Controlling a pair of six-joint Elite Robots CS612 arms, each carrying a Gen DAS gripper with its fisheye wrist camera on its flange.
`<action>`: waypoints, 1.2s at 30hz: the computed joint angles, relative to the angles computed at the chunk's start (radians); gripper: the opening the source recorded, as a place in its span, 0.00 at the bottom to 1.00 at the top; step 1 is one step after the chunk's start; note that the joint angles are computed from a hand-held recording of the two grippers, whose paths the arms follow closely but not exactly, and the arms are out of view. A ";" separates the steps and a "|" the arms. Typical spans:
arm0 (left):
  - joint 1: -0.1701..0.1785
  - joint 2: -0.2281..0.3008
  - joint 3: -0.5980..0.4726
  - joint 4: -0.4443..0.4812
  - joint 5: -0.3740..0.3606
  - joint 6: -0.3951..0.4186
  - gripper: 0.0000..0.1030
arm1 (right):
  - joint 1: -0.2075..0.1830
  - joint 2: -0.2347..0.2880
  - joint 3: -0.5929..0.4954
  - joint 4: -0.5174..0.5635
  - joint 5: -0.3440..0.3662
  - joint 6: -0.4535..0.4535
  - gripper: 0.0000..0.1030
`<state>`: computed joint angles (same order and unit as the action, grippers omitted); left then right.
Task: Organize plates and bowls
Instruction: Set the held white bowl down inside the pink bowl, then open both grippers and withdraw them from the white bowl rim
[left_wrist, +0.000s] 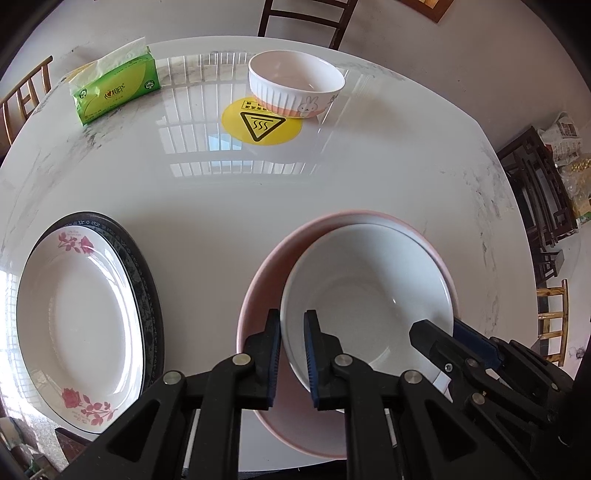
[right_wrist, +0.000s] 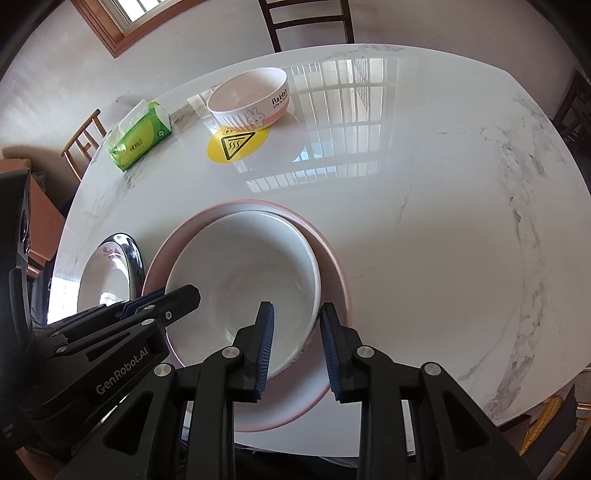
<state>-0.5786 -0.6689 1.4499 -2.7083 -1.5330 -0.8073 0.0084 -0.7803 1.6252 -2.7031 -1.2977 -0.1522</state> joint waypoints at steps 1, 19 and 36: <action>0.000 0.000 0.000 0.000 0.000 0.002 0.12 | 0.000 0.000 0.000 0.000 0.001 0.001 0.25; 0.002 -0.027 0.027 -0.054 0.002 0.031 0.12 | -0.006 -0.014 0.012 -0.038 0.015 -0.005 0.25; 0.009 -0.055 0.035 -0.083 0.051 0.073 0.14 | -0.005 -0.019 -0.010 -0.054 0.005 -0.042 0.25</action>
<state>-0.5701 -0.7237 1.4849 -2.7917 -1.4824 -0.7339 0.0032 -0.7994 1.6152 -2.7568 -1.2928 -0.1942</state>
